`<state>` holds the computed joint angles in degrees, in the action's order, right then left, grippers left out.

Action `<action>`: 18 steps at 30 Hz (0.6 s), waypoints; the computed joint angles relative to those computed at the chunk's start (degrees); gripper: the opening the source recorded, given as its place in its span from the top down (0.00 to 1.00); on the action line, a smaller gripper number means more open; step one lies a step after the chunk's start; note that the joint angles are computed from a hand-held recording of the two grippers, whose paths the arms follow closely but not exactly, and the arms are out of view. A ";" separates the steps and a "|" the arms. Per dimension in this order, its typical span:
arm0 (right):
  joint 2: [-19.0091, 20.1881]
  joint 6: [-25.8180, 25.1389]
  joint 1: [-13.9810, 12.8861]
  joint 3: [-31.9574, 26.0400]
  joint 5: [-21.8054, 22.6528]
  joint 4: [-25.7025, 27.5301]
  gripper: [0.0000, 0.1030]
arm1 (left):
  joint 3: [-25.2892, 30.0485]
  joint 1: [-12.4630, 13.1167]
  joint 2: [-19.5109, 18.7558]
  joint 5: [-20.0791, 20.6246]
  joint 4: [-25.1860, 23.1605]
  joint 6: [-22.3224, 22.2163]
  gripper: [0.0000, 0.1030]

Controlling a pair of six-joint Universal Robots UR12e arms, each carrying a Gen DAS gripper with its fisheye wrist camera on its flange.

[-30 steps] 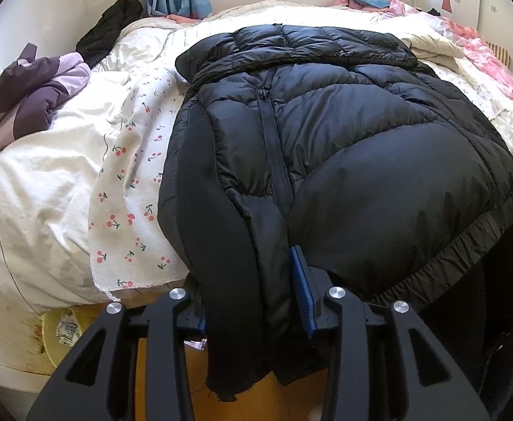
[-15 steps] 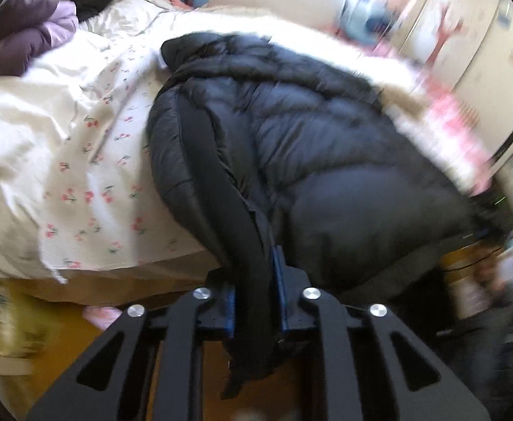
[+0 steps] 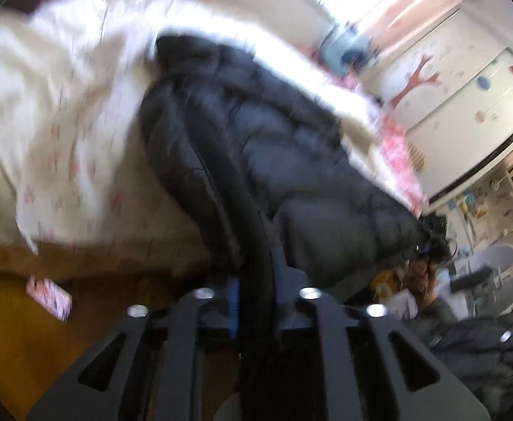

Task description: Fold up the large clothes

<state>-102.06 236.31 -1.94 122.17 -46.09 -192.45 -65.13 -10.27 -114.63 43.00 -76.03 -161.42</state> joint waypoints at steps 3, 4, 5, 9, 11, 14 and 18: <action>-0.29 1.51 -0.17 2.07 0.63 2.17 0.55 | -0.55 0.44 -1.09 0.19 -2.56 -0.61 0.40; -0.40 1.72 -0.20 2.68 0.48 2.76 0.44 | -0.25 0.62 -1.78 -0.74 -4.11 -0.06 0.35; -0.15 2.45 -0.36 3.03 1.15 2.61 0.41 | -0.20 0.75 -2.14 -1.60 -4.72 0.12 0.31; 1.27 3.94 -0.15 3.58 1.92 1.51 0.38 | -0.29 1.39 -4.02 -5.02 -4.61 -2.38 0.23; 1.76 3.54 0.36 3.30 1.42 0.95 0.38 | -0.07 1.56 -5.01 -8.46 -6.58 -1.98 0.20; 1.83 1.26 1.24 2.60 -0.38 1.77 0.61 | 0.49 0.88 -5.44 -12.66 -12.93 3.88 0.20; 0.71 -2.20 1.82 1.74 -4.12 2.97 0.89 | -0.40 -0.53 -3.67 -11.70 -6.76 1.85 0.69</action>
